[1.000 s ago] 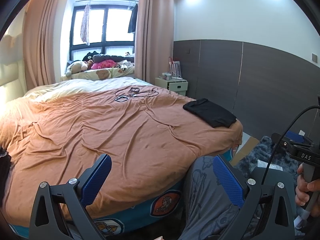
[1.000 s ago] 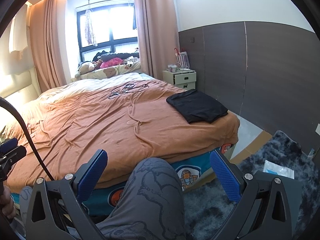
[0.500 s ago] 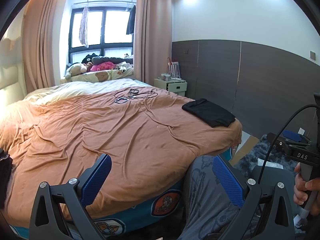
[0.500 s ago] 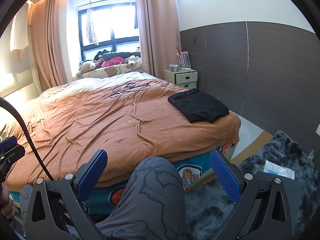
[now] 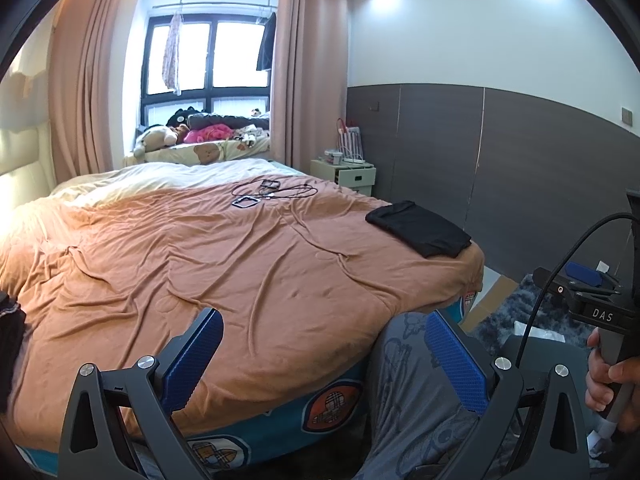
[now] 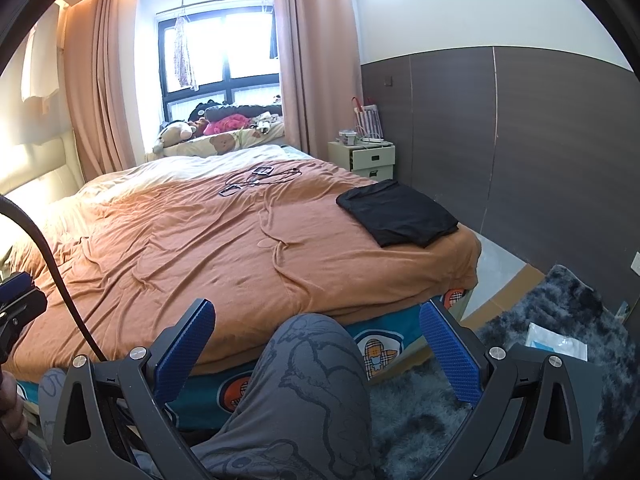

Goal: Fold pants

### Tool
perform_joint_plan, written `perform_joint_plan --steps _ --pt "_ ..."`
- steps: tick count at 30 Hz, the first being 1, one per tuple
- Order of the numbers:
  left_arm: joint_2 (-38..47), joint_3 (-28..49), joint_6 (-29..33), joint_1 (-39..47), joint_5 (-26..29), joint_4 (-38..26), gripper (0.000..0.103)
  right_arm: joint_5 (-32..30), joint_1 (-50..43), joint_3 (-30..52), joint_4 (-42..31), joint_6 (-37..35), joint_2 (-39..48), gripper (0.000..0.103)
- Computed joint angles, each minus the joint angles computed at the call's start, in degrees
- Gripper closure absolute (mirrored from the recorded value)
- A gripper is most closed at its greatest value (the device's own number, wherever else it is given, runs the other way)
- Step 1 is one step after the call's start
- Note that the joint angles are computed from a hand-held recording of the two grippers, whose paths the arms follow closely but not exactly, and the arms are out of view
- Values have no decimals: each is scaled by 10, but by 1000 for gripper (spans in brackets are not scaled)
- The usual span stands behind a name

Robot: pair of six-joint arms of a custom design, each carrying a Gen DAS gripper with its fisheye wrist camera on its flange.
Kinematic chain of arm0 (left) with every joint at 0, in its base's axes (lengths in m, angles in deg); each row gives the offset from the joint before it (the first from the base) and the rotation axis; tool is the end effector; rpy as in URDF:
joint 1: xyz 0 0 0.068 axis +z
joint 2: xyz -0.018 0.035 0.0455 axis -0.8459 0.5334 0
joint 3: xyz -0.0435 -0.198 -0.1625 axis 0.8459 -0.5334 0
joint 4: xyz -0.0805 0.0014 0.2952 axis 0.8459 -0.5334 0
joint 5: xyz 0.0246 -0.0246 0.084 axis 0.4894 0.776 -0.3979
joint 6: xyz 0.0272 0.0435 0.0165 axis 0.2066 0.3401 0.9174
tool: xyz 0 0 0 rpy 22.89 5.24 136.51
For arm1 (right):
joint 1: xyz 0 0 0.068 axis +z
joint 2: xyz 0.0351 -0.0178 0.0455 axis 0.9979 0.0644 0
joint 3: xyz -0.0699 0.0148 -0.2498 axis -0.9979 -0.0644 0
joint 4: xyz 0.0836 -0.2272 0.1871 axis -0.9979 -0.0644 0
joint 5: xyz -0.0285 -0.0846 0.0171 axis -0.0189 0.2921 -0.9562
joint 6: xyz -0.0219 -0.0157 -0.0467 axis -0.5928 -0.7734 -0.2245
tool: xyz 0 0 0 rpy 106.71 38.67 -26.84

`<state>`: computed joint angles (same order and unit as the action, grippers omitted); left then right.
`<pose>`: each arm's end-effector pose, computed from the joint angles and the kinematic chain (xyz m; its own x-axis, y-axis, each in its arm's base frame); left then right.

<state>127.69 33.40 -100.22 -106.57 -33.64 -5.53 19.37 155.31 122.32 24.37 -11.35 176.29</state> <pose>0.2731 -0.2819 0.3265 -0.4548 0.0357 -0.8899 0.1524 0.9876 -0.0382 0.1627 0.3384 0.2194 -0.3709 0.1242 -0.9203 0.0279 0.9921 0.1226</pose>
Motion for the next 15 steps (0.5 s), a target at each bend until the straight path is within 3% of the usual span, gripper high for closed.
perform_joint_plan --steps 15 --pt "-13 -10 -20 4 -3 -4 1 2 -1 1 -6 -4 -2 0"
